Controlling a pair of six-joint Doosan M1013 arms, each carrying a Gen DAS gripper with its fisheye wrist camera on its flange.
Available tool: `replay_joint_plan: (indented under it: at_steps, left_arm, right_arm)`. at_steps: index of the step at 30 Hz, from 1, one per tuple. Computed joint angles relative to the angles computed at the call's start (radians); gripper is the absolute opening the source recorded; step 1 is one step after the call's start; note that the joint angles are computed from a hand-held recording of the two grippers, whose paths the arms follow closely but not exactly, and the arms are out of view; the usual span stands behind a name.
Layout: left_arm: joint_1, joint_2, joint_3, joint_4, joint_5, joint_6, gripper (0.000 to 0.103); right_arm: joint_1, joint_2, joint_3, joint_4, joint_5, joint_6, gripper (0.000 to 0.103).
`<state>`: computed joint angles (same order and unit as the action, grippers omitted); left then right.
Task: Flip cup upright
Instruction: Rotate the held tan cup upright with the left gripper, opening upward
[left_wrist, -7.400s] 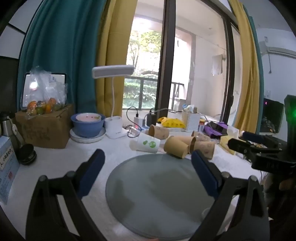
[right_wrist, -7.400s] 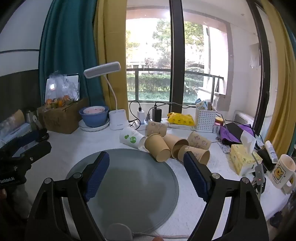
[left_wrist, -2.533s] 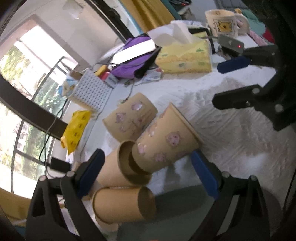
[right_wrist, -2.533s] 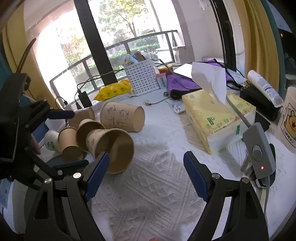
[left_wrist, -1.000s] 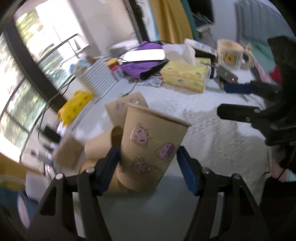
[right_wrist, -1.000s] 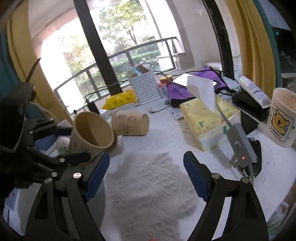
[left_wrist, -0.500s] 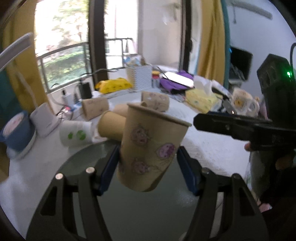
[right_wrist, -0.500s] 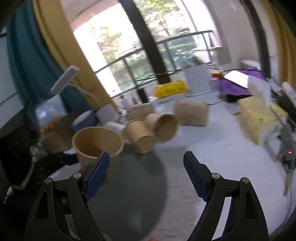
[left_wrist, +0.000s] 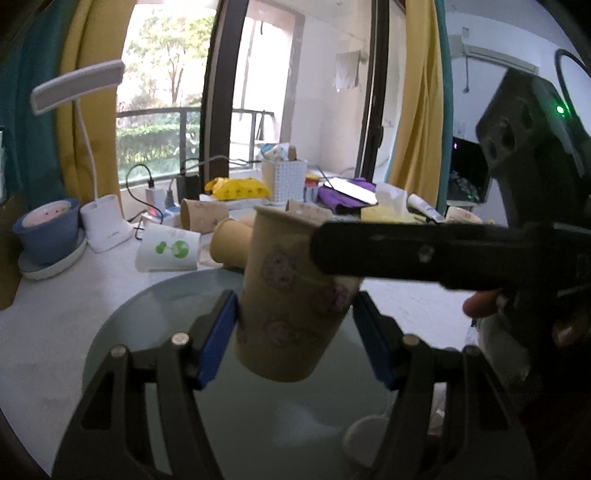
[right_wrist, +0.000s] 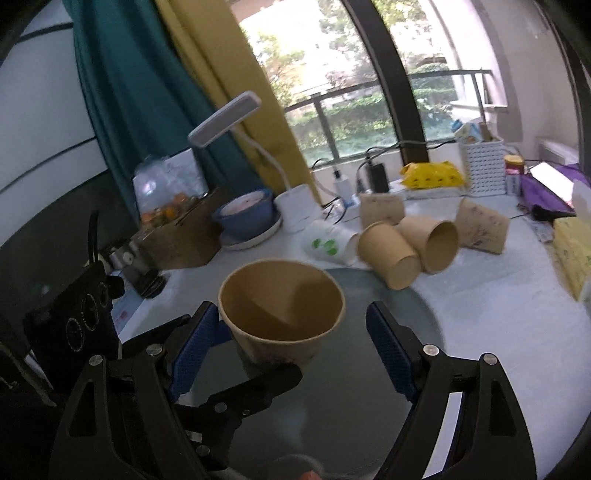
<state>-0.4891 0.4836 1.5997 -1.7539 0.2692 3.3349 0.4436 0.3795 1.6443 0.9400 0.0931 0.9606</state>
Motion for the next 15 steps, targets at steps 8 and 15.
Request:
replay_joint_plan:
  at_steps: [8, 15]
  left_arm:
    - [0.012, -0.030, 0.067, -0.266, 0.056, 0.281, 0.066]
    - [0.014, -0.028, 0.070, -0.262, 0.072, 0.290, 0.066]
  right_arm:
    - [0.025, 0.009, -0.014, -0.047, 0.021, 0.029, 0.084]
    - [0.016, 0.019, -0.020, 0.192, 0.057, -0.209, 0.084]
